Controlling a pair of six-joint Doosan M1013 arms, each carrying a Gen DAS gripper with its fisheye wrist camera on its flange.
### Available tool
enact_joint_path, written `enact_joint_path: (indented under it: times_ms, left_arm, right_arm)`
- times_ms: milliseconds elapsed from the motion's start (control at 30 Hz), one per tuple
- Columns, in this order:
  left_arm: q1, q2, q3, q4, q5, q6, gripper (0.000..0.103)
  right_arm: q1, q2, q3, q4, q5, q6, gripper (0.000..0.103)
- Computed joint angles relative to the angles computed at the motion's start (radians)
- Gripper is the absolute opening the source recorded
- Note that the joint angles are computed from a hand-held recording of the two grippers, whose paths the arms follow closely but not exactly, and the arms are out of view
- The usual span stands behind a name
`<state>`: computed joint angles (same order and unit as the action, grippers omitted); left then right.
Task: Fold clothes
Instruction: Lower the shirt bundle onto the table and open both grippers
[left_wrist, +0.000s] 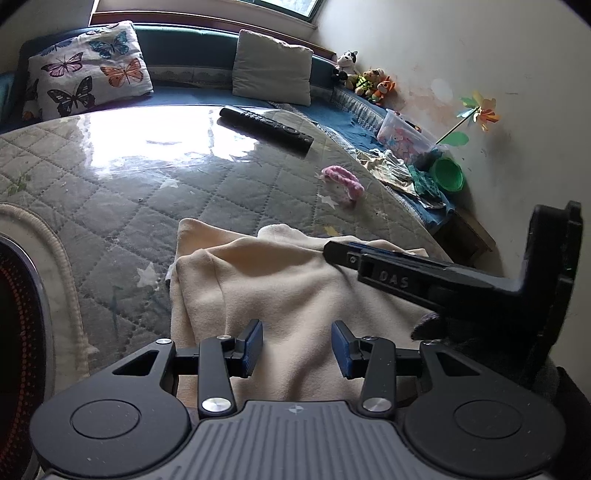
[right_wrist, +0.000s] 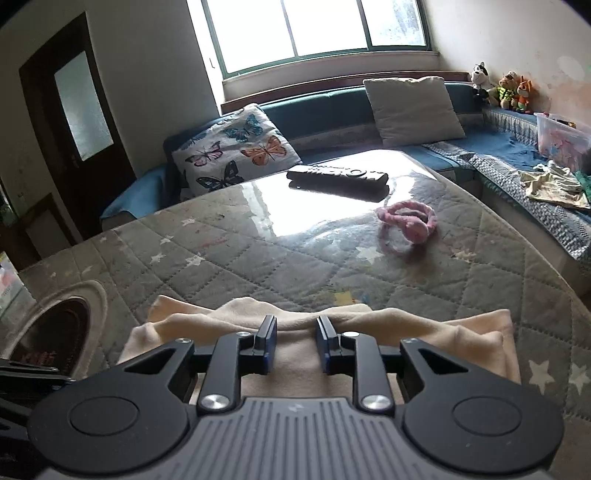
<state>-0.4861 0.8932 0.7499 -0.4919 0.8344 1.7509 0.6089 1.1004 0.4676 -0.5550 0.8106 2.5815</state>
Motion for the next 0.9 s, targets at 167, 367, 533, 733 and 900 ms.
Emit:
enact_joint_path:
  times_ms: [167,367,533,733,900]
  left_arm:
    - [0.002,-0.003,0.003,-0.001,-0.003,-0.002,0.044]
    - [0.006,0.004,-0.009,0.016,0.002,-0.027,0.044]
    - [0.007,0.003,-0.008,0.024,-0.001,-0.042,0.044]
    - [0.006,-0.007,0.01,0.047,-0.023,-0.054,0.044]
    - [0.009,-0.012,0.02,0.059,-0.032,-0.084,0.042]
  right_arm:
    - [0.002,0.013,-0.025,-0.006,0.014,-0.014,0.024]
    - [-0.003,0.046,-0.096,-0.003,0.085,-0.021,0.023]
    - [-0.007,0.06,-0.125,0.016,0.094,-0.047,0.023]
    - [0.003,-0.003,-0.02,0.009,0.041,-0.063,0.028]
    - [0.014,-0.048,0.067,0.046,-0.02,-0.114,0.03]
